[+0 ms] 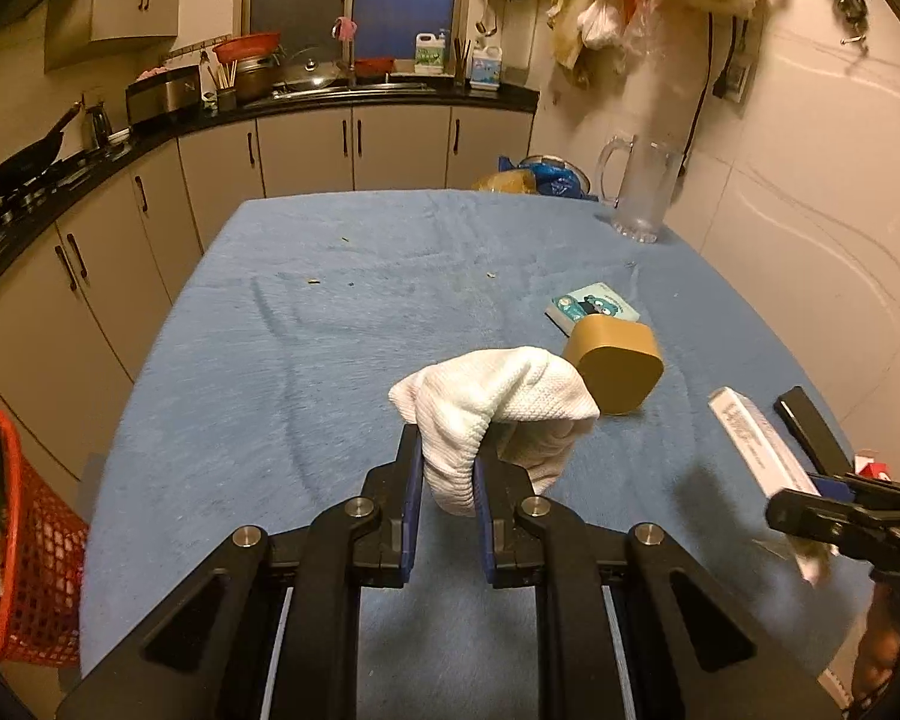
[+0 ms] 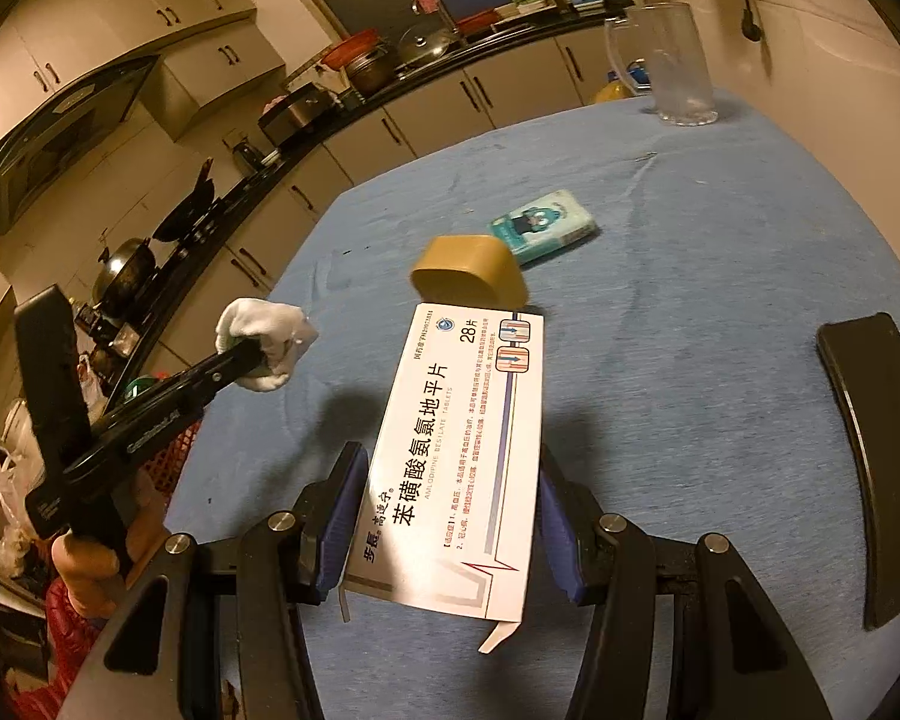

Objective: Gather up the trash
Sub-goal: 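Drop the white towel into the red basket while the right tool drops the medicine box in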

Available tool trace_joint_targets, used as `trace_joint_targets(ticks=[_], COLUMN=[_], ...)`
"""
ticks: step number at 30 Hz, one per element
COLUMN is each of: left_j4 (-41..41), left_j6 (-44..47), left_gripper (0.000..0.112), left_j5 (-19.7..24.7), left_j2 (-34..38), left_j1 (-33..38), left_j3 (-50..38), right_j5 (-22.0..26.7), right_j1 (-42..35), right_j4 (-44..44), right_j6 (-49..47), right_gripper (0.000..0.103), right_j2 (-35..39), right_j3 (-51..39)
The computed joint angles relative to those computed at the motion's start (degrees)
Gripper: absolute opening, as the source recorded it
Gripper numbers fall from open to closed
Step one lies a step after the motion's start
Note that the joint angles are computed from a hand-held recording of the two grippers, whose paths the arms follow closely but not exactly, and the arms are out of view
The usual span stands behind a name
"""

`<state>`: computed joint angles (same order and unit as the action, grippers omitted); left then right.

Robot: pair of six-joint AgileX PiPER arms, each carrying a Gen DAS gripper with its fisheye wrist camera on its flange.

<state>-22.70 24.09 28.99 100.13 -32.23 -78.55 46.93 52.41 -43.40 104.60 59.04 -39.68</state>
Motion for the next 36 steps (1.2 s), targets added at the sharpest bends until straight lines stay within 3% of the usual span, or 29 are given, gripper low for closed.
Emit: trace_joint_targets(ticks=[12,22,29,36], left_j4=[-12.81,-24.43,-29.81,-27.65], left_j6=[12.77,26.84,33.18,33.1], left_gripper=[0.015,0.015,0.015,0.015], left_j5=[2.77,11.19,18.13,19.18], left_j2=[-9.85,-15.81,-15.29,-8.66], left_j1=[12.39,30.38,47.38,56.37], left_j3=[6.56,6.98,2.92,-1.38], right_j5=[-3.83,-5.19,-5.22,-1.43], right_j1=[-2.15,-2.02,-2.23,-3.28], right_j4=[2.71,8.08,17.04,29.23], right_j6=[-8.17,-19.77,-36.91,-54.65], right_gripper=[0.058,0.058,0.058,0.058], right_j2=[9.18,20.08,31.89,48.38], right_j3=[-8.76,-22.4,-41.32,-66.39])
